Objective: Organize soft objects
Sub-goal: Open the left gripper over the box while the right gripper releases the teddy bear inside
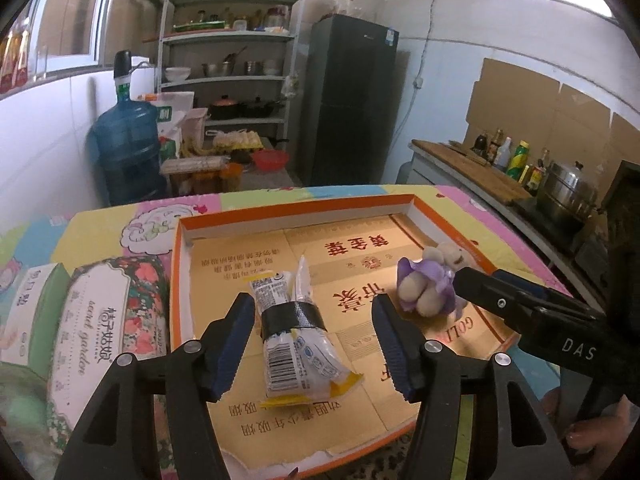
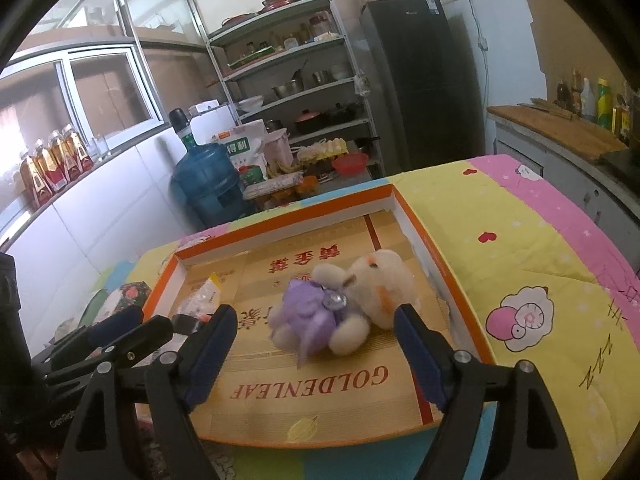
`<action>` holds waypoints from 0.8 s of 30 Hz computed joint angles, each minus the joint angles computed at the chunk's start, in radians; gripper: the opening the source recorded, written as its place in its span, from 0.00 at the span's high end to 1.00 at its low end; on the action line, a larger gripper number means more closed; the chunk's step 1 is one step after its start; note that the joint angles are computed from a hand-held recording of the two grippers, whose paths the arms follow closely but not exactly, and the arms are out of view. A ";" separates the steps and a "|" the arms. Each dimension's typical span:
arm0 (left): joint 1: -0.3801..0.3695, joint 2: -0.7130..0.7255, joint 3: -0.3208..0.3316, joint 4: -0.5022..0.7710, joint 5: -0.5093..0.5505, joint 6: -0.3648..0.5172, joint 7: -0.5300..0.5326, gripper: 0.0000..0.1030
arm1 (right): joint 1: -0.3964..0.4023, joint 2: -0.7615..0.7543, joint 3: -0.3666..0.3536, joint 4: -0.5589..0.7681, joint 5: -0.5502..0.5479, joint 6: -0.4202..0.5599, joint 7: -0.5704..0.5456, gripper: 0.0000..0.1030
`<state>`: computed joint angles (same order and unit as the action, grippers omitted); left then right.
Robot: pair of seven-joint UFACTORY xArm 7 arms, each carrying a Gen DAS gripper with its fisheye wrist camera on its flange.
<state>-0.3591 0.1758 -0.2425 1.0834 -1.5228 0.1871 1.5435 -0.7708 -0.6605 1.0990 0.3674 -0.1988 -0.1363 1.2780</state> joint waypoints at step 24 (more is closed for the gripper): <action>0.078 -0.304 0.127 -0.230 -0.155 0.186 0.168 0.36 | 0.221 -0.132 -0.061 0.134 -0.147 0.261 0.162 0.22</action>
